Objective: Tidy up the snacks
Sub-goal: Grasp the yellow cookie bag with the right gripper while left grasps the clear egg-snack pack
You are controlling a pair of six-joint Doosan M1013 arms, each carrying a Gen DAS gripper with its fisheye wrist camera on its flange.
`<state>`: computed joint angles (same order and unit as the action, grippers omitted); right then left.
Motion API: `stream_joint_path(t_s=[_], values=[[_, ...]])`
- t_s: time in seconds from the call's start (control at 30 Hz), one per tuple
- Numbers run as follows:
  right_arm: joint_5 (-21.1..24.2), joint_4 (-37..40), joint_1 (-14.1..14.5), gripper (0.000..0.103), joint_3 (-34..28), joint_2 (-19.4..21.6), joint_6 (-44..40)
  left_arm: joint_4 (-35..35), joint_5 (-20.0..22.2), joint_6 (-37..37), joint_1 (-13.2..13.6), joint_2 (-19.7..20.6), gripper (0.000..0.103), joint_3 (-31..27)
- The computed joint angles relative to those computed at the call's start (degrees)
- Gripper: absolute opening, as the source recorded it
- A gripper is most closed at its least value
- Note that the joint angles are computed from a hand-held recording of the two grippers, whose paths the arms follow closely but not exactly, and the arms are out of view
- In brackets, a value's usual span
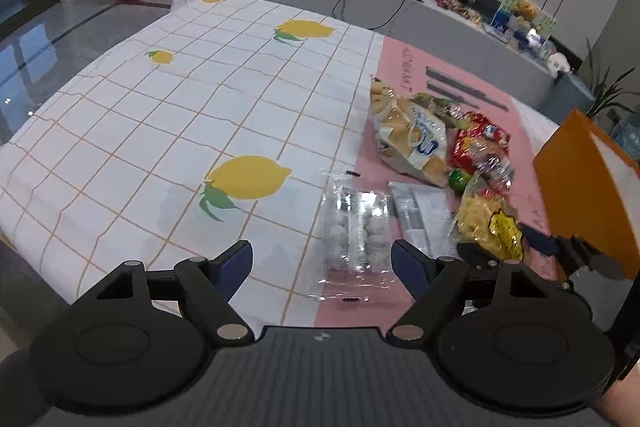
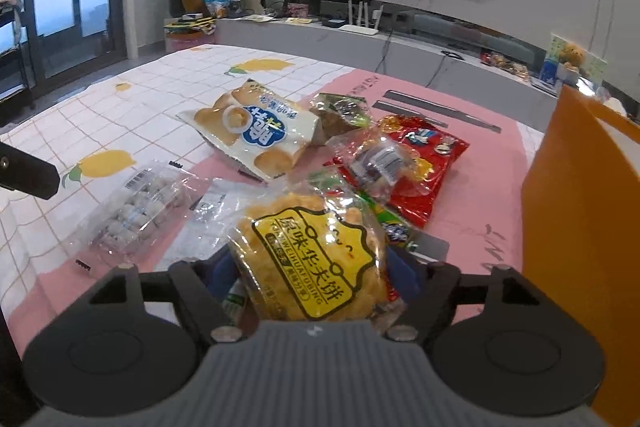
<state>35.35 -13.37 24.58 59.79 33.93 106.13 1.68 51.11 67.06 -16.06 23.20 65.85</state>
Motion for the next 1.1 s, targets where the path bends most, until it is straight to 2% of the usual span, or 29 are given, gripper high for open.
stream_joint_path(t_s=[0.13, 0.23, 0.5, 0.77, 1.0, 1.1], values=[[-0.15, -0.32, 0.02, 0.069, 1.11, -1.34, 3.85, -7.45, -3.06, 4.09, 1.11, -0.76, 0.093, 1.31], [-0.11, 0.37, 0.04, 0.069, 1.99, -2.58, 4.38, -8.67, -3.81, 6.15, 1.12, -0.97, 0.093, 1.63], [4.03, 1.93, 0.11, 0.069, 3.05, -4.96, 5.07, -9.08, 1.70, 8.87, 0.67, 1.75, 0.093, -2.06], [8.23, 2.51, 0.26, 0.069, 2.22, -4.91, 5.30, -9.03, 4.91, 10.37, 0.46, 4.80, 0.093, -6.18], [8.94, 2.50, 0.07, 0.069, 2.02, -4.90, 4.81, -3.99, 10.05, 8.87, -0.56, 9.46, 0.093, -11.67], [9.03, 1.85, 0.16, 0.069, 1.99, -4.89, 4.32, -1.54, 8.95, 9.72, -1.28, 9.57, 0.096, -11.29]])
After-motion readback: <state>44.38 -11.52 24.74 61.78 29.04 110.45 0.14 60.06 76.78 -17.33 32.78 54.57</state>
